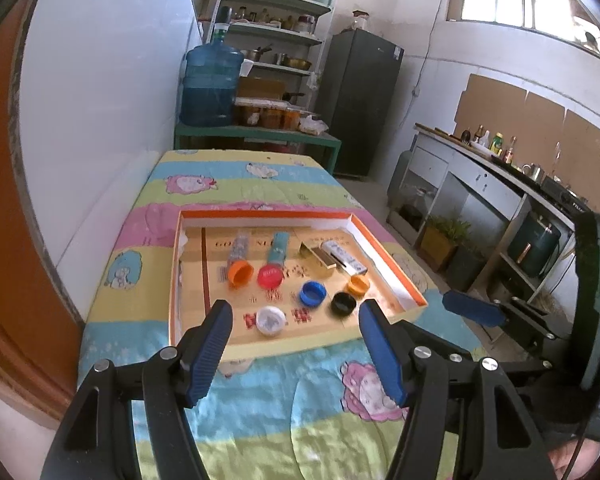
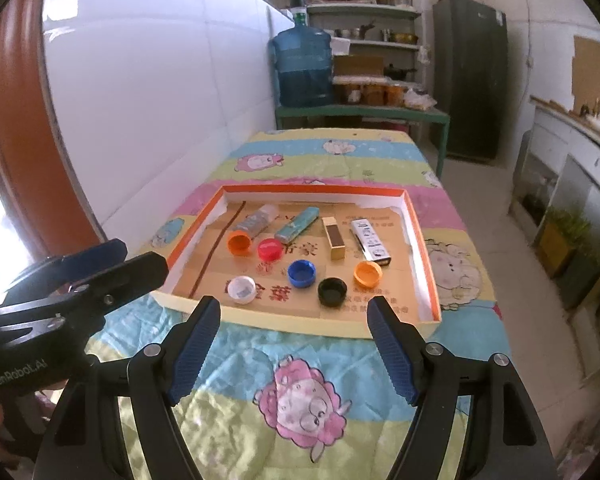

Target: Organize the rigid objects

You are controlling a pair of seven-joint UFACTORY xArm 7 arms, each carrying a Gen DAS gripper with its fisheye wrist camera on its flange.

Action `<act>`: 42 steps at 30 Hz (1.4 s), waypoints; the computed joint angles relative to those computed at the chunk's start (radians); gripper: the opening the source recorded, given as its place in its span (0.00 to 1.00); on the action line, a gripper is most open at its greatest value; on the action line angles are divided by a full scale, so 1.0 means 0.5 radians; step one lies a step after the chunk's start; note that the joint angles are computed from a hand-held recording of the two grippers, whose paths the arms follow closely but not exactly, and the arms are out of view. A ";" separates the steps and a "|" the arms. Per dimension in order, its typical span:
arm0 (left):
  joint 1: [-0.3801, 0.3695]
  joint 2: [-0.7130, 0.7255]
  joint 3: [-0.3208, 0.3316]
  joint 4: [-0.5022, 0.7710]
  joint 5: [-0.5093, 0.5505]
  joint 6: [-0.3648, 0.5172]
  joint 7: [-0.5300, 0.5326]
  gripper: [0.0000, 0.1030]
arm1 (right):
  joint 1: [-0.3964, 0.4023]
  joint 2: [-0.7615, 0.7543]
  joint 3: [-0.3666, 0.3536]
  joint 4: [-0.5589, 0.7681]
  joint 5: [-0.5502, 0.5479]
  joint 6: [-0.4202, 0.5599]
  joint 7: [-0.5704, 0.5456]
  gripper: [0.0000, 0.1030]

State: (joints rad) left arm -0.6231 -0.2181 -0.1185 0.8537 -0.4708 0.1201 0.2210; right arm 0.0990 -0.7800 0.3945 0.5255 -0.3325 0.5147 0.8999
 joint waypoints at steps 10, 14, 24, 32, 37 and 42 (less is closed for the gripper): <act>0.137 -0.160 -0.143 -0.208 0.327 -0.081 -0.388 0.63 | 0.014 -0.165 0.139 -0.074 -0.069 0.165 0.140 0.75; 0.420 -0.281 -0.372 -0.320 0.602 -0.124 -0.730 0.63 | -0.002 -0.246 0.210 -0.122 -0.100 0.215 0.267 0.75; 1.025 -0.517 -0.870 -0.385 1.157 0.061 -1.426 0.63 | 0.022 -0.373 0.307 -0.139 -0.193 0.395 0.481 0.75; 1.120 -0.607 -0.938 -0.410 1.428 0.073 -1.698 0.63 | 0.065 -0.374 0.328 -0.110 -0.251 0.446 0.514 0.75; 1.319 -0.724 -1.122 -0.397 1.654 0.178 -1.957 0.63 | 0.071 -0.379 0.332 -0.093 -0.272 0.461 0.523 0.75; 1.175 -0.653 -0.996 -0.393 1.735 0.189 -1.977 0.63 | 0.093 -0.362 0.318 -0.089 -0.264 0.455 0.520 0.75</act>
